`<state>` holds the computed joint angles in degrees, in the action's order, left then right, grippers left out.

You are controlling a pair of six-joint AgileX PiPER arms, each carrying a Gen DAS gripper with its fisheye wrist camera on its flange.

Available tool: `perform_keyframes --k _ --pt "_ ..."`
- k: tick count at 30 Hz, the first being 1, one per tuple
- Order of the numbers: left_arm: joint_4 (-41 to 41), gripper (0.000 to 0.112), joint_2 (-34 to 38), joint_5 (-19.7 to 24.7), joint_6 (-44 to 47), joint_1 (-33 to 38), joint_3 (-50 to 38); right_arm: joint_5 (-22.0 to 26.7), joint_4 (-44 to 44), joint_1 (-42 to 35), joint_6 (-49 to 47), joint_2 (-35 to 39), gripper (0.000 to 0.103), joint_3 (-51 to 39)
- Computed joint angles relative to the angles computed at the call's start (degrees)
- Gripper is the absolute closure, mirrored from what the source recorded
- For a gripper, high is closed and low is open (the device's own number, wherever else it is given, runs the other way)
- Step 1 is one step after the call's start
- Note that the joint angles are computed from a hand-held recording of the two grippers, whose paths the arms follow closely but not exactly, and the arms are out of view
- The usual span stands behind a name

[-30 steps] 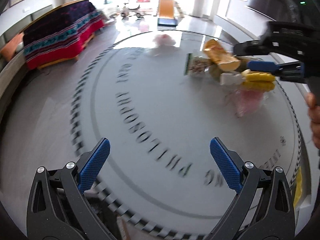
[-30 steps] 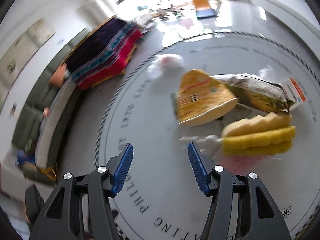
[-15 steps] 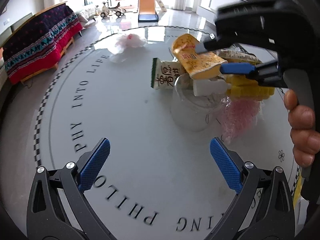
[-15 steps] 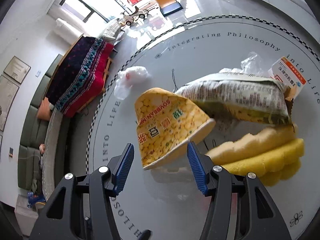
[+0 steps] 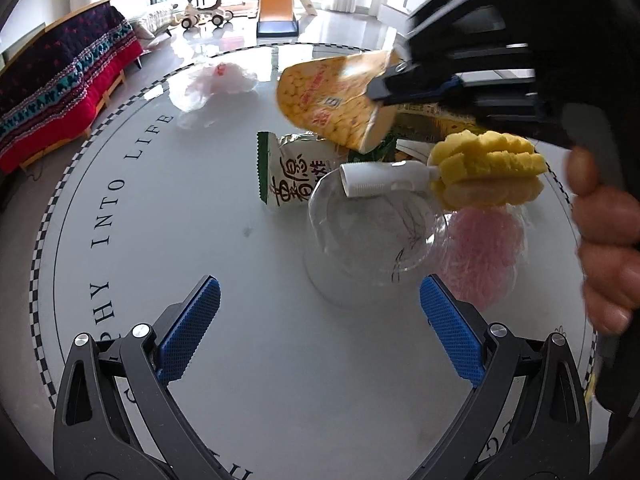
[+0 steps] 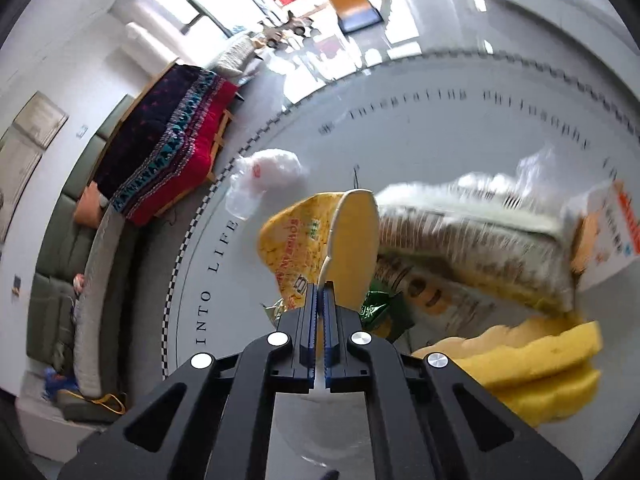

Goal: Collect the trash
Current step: 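Grasp the yellow snack cup with the right tool while the left tool grasps the yellow sponges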

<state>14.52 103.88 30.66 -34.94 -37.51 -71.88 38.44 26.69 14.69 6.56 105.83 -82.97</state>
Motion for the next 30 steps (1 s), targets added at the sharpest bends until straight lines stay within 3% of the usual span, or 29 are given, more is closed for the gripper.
perform_keyframes --k 9,19,25,26,27,30 --pt "2.76 0.015 2.21 5.25 0.69 -3.80 -8.58 2.23 0.21 -5.63 -3.77 -7.22 0.100 1.83" --pt "-2.17 0.015 13.86 14.75 16.76 -7.37 -30.63 6.71 1.15 -13.01 -9.06 -10.07 0.100 1.13" --pt "-5.87 0.016 21.30 17.30 26.82 -7.34 -40.02 7.70 2.48 -16.35 -11.88 -10.38 0.100 1.17" --pt "-5.99 0.018 21.40 16.35 27.26 -7.27 -39.67 7.66 2.70 -16.77 -12.37 -10.42 0.100 1.43" --pt "-7.68 0.031 21.25 14.61 28.84 -6.90 -38.88 7.64 2.97 -17.14 -12.88 -10.39 0.100 1.60" --pt "-3.96 0.044 21.02 11.94 24.56 -7.59 -37.73 7.51 3.83 -17.86 -13.98 -10.96 0.100 2.75"
